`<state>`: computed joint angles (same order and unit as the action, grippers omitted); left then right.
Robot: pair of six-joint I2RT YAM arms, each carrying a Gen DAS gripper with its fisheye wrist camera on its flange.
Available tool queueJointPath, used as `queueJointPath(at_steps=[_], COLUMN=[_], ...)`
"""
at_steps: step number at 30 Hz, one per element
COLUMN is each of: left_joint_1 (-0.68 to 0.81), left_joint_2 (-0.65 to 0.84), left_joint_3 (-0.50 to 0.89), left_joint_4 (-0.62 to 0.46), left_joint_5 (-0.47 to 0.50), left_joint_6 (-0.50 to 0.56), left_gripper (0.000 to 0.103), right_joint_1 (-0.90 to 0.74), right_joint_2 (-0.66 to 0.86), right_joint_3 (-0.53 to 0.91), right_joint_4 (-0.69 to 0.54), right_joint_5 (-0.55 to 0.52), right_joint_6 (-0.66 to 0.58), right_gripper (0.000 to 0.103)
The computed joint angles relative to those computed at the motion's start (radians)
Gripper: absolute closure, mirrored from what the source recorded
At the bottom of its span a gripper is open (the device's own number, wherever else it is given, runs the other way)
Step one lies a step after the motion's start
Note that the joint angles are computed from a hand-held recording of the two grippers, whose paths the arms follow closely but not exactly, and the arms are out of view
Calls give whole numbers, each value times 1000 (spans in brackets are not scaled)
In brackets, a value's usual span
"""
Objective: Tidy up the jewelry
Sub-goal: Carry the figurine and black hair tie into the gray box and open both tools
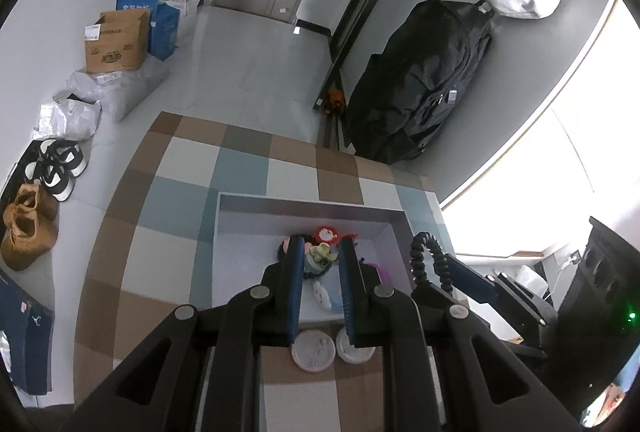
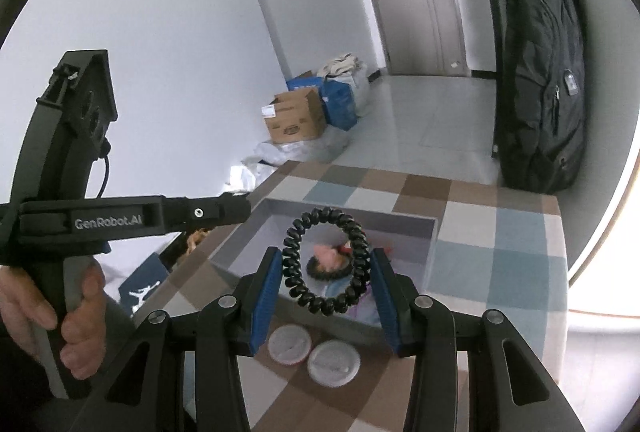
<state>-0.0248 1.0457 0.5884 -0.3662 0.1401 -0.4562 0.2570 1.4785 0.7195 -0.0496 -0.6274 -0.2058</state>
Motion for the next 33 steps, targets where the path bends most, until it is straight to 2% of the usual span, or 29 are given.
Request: queueJointPath(at_steps=[9, 14, 23, 33], left_joint_1=[29, 53, 63, 56], left_joint_2=[171, 229, 294, 299], left_joint_3=[29, 42, 69, 72], left_joint_4=[112, 130, 139, 144], left_joint_5=[52, 91, 137, 138], left_joint_6=[26, 33, 47, 54], left_gripper=[91, 91, 91, 91], right_joint_1=[7, 10, 8, 2], right_joint_2=[126, 193, 239, 244], right_joint_3=[101, 157, 197, 207], right_joint_4=[1, -20, -43, -68], right_joint_5=[6, 4, 7, 10], right_joint_6=[28, 41, 38, 39], right_gripper=[60, 60, 59, 57])
